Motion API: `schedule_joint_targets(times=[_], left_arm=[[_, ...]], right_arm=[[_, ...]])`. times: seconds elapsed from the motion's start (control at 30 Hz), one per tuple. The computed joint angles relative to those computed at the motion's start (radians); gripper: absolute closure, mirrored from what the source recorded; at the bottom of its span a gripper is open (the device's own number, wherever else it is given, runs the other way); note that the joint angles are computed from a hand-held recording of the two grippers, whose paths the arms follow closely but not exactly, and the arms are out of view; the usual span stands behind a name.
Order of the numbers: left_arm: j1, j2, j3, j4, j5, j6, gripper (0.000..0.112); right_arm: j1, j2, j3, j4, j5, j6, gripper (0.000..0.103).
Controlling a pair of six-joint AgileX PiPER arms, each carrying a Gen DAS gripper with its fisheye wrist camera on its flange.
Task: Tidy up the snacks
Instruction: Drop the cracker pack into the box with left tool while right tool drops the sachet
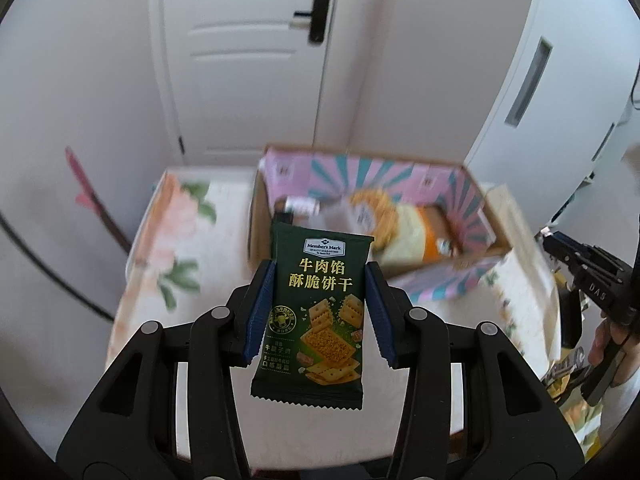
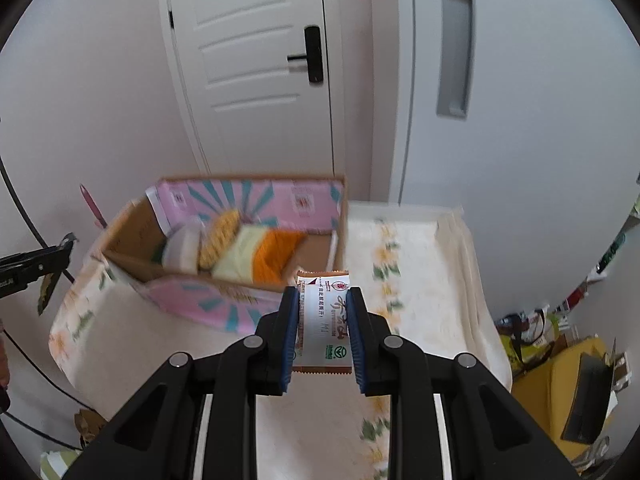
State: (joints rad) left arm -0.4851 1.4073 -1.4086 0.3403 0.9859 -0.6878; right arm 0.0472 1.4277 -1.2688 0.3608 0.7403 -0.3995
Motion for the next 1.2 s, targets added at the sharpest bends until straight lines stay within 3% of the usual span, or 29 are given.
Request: schedule_joint_targets(times=[0.27, 0.43, 0.57, 0.83, 0.87, 0.93, 0.97, 1.07, 1.2], left_arm=[[0.149, 0.208, -0.312, -0.190, 0.003, 0.277, 0.071], [0.206, 0.355, -0.460, -0.297, 0.043, 0.394, 0.071], [0.217, 0.453, -0.549, -0.325, 0.084, 0.423, 0.071], [0.238, 0.615, -0.699, -0.321, 0.149, 0.396, 0.071], [0.237, 0.633, -0.714, -0.309, 0.152, 0.394, 0.069], [0.234, 0.659, -0.744, -0.282, 0.172, 0.392, 0.043], [0.224, 0.668, -0.750, -0.242, 0.182, 0.374, 0.015], [0.220, 0.616, -0.655, -0.211, 0.119, 0.368, 0.010], [0.229, 0.573, -0.573, -0.200, 0.105, 0.370, 0.010]], right_arm=[[0.100, 0.117, -0.225, -0.093, 0.043, 0.154, 0.081], [0.161, 0.219, -0.357, -0.153, 0.077, 0.251, 0.081], [0.189, 0.314, -0.466, -0.165, 0.111, 0.295, 0.081], [0.189, 0.482, -0.656, -0.111, 0.206, 0.227, 0.081], [0.188, 0.505, -0.684, -0.107, 0.222, 0.218, 0.081], [0.189, 0.535, -0.714, -0.101, 0.236, 0.212, 0.081], [0.188, 0.554, -0.734, -0.093, 0.250, 0.209, 0.081], [0.189, 0.599, -0.781, -0.086, 0.282, 0.199, 0.081], [0.186, 0.644, -0.832, -0.072, 0.326, 0.193, 0.081]])
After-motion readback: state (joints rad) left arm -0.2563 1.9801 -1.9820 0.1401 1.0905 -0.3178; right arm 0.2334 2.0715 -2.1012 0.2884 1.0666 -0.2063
